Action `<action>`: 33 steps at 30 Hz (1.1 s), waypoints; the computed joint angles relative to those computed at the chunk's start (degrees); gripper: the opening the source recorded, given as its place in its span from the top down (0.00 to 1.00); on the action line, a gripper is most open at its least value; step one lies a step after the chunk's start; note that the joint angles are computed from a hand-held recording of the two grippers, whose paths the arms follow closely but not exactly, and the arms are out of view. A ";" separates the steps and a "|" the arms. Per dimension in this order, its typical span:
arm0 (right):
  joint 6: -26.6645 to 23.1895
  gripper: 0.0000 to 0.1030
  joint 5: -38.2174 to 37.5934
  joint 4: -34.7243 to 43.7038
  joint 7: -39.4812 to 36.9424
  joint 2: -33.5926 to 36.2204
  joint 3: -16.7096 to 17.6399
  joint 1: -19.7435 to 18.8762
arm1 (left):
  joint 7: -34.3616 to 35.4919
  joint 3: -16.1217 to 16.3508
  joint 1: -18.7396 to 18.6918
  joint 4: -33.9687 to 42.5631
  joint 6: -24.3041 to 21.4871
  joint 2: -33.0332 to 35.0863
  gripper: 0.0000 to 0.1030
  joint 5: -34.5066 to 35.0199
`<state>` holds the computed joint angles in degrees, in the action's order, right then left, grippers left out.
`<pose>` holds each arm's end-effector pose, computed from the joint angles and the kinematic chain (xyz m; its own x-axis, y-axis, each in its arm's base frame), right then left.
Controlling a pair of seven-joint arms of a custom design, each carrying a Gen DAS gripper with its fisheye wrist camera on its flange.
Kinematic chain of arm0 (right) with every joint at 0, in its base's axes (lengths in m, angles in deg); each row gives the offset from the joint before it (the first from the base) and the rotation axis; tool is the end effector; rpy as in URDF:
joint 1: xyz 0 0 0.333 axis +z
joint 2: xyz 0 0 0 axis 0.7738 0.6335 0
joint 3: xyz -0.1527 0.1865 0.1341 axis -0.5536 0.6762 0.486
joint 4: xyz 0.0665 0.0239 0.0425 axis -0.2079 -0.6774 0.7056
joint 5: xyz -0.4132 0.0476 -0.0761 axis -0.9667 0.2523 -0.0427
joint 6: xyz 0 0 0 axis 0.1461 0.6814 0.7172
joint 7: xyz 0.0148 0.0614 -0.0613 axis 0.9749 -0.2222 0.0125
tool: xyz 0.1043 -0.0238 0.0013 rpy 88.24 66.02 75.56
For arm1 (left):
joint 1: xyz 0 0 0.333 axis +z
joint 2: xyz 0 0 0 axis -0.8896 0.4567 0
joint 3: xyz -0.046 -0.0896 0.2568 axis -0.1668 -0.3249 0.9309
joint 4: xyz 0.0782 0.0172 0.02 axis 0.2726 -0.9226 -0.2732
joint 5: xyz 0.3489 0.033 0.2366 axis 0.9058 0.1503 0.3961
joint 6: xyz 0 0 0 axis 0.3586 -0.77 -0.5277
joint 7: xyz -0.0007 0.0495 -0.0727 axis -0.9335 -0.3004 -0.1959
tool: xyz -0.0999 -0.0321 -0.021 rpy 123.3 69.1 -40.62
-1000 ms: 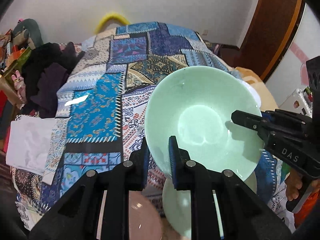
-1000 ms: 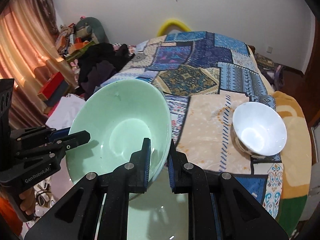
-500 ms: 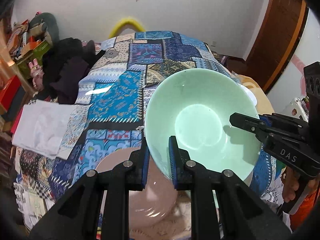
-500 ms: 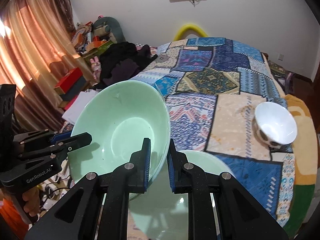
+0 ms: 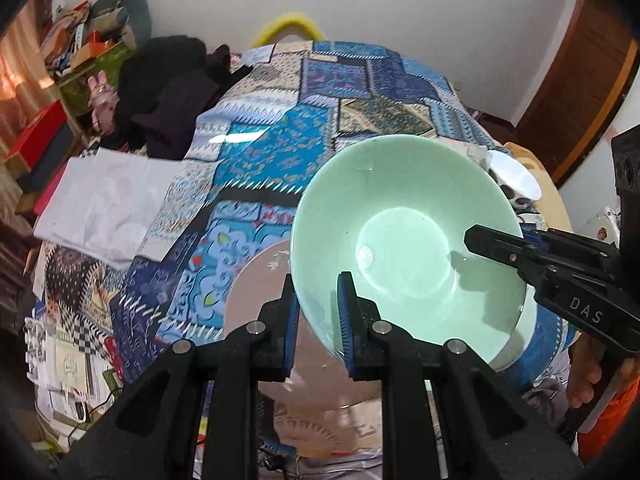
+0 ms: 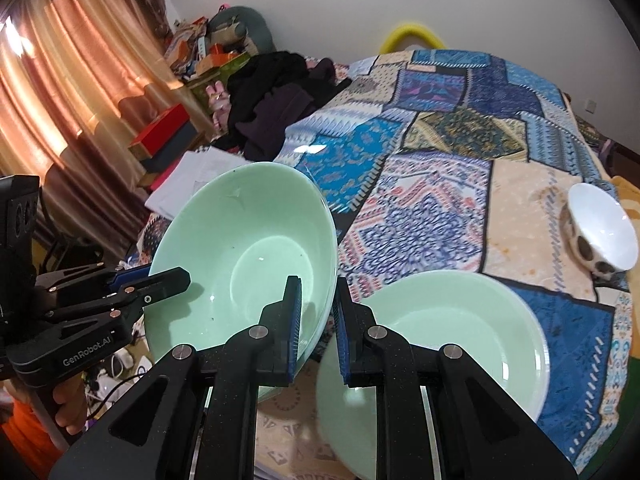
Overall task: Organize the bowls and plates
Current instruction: 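Lift and carry the light green bowl toward the pink bowl with both tools, then lower the light green bowl into the pink bowl and open both tools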
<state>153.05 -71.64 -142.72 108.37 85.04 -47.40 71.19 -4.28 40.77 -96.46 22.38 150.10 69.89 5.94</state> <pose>0.6517 0.3089 0.3782 0.3338 -0.9026 -0.2719 -0.8238 -0.1391 -0.5496 0.6386 -0.5010 0.3699 -0.1324 -0.9851 0.1095 -0.8428 0.0538 -0.5355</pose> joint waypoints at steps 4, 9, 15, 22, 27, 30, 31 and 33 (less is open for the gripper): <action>-2.40 0.86 -0.28 2.46 0.05 2.23 0.30 0.49 | -1.37 -0.17 1.11 -4.99 1.29 -2.42 0.83 -0.35; -4.97 0.86 -1.05 5.41 0.02 4.75 0.33 1.21 | -2.88 -0.75 2.88 -10.15 3.13 -4.69 0.83 -0.84; -7.66 0.86 -1.44 8.39 0.82 7.47 0.19 1.77 | -3.52 -1.52 4.71 -12.92 3.88 -5.11 0.83 -2.07; -9.28 0.86 -1.98 10.19 1.51 9.26 -0.07 2.07 | -3.39 -1.81 5.49 -12.86 3.71 -4.08 0.83 -3.17; -9.32 0.86 -2.38 10.42 1.61 9.37 -0.10 2.10 | -2.63 -1.84 5.67 -12.38 4.85 -3.45 0.86 -2.63; -8.96 0.86 -3.52 9.98 1.97 9.22 -0.66 2.67 | -0.78 -1.73 4.82 -9.46 3.78 -1.64 0.86 -2.44; -9.10 0.86 -3.57 10.03 1.89 9.25 -0.62 2.58 | -0.63 -1.35 4.19 -8.12 2.92 -0.82 0.86 -2.05; -9.71 0.85 -2.82 10.10 1.19 9.21 -0.06 1.93 | -0.03 -1.64 4.19 -7.41 2.83 -0.21 0.86 -2.60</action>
